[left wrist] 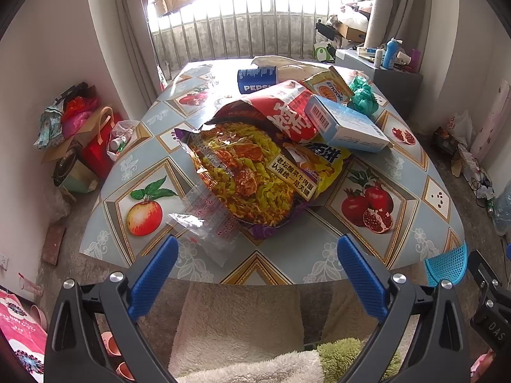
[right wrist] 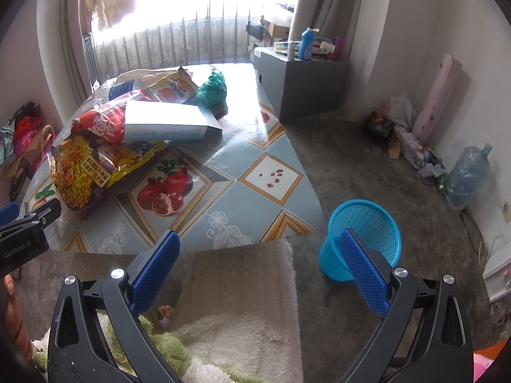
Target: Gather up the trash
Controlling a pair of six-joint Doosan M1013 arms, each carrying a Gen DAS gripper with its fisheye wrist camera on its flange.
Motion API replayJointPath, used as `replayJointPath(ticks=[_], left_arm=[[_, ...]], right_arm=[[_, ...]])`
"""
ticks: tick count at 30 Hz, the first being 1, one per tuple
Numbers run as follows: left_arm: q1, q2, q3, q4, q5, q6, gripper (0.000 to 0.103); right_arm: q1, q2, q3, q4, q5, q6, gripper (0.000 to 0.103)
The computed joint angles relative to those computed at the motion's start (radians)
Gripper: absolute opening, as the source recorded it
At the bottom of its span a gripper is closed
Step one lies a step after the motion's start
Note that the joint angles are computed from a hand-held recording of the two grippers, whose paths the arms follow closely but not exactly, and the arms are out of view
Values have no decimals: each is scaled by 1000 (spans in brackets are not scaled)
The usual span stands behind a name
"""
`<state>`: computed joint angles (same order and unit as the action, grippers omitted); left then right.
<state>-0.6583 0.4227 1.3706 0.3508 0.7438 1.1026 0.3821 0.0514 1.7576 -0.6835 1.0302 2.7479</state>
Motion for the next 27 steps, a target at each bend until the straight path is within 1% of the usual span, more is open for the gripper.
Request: replayJointPath(ticks=[27], left_arm=[[4, -3, 7, -1, -3, -4, 98]], right_arm=[[-2, 7, -3, 11, -1, -3, 95]])
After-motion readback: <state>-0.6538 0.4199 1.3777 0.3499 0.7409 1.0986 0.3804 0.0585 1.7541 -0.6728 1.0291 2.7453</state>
